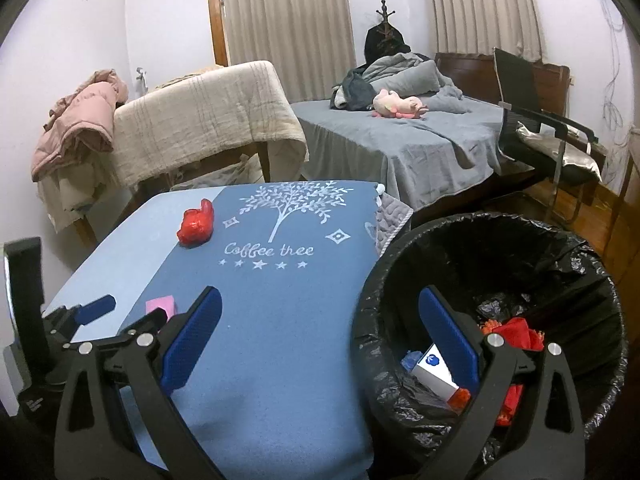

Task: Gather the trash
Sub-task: 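Grasp the pink sock with the left tool and lift it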

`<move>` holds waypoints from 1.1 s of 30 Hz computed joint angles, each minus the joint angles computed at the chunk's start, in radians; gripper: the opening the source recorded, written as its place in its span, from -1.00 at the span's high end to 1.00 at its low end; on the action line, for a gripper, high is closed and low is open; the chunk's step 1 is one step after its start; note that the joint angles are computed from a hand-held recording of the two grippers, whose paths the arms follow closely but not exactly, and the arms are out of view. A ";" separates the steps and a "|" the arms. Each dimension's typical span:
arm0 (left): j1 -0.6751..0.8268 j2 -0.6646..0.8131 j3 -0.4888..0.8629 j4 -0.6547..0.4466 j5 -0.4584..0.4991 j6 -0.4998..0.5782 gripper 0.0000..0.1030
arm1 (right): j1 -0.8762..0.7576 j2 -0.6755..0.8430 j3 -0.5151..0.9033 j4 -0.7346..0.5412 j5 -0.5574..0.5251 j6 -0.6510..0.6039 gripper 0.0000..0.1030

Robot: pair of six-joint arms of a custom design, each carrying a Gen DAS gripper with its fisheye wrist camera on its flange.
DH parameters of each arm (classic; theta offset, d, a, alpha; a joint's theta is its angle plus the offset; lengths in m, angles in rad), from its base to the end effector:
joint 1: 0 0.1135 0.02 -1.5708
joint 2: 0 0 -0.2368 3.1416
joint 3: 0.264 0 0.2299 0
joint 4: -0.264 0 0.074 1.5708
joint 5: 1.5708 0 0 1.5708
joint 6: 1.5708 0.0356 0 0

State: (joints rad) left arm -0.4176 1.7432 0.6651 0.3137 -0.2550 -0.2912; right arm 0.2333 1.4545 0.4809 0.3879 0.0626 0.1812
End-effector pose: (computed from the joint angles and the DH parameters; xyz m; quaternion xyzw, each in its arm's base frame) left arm 0.2749 -0.1121 0.1046 0.0078 0.9137 -0.0254 0.4056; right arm 0.2517 0.0575 0.1384 -0.0081 0.8808 0.0703 0.4682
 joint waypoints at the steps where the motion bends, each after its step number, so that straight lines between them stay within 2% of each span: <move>1: 0.001 0.014 0.006 -0.002 0.002 -0.007 -0.70 | -0.004 0.005 0.002 0.002 -0.006 0.003 -0.87; 6: 0.003 0.072 0.043 -0.025 0.006 -0.024 -0.70 | -0.018 0.030 0.000 0.018 -0.028 0.006 -0.87; 11: 0.011 0.118 0.087 -0.071 0.023 -0.030 -0.49 | -0.022 0.056 0.008 0.025 -0.040 0.005 -0.87; 15: 0.023 0.142 0.114 -0.103 0.058 -0.033 -0.11 | -0.015 0.070 0.020 0.014 -0.029 0.003 -0.87; 18: 0.031 0.148 0.117 -0.104 0.077 -0.031 0.10 | 0.001 0.074 0.028 0.003 -0.010 0.003 -0.87; 19: 0.032 0.149 0.116 -0.102 0.080 -0.030 0.24 | 0.003 0.073 0.030 0.000 -0.010 0.003 -0.87; 25: 0.043 0.139 0.103 -0.088 0.103 -0.029 0.77 | 0.032 0.073 0.044 -0.017 0.011 -0.011 -0.87; 28: 0.050 0.132 0.093 -0.074 0.122 -0.028 0.86 | 0.042 0.077 0.053 -0.024 0.017 -0.010 -0.87; 33: 0.045 0.091 0.060 -0.037 0.112 -0.015 0.89 | 0.058 0.067 0.064 -0.036 0.041 -0.012 -0.87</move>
State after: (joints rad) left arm -0.3726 1.8346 0.7252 0.2771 -0.1429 -0.3058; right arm 0.2917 1.5212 0.5449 0.3518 0.1036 0.1688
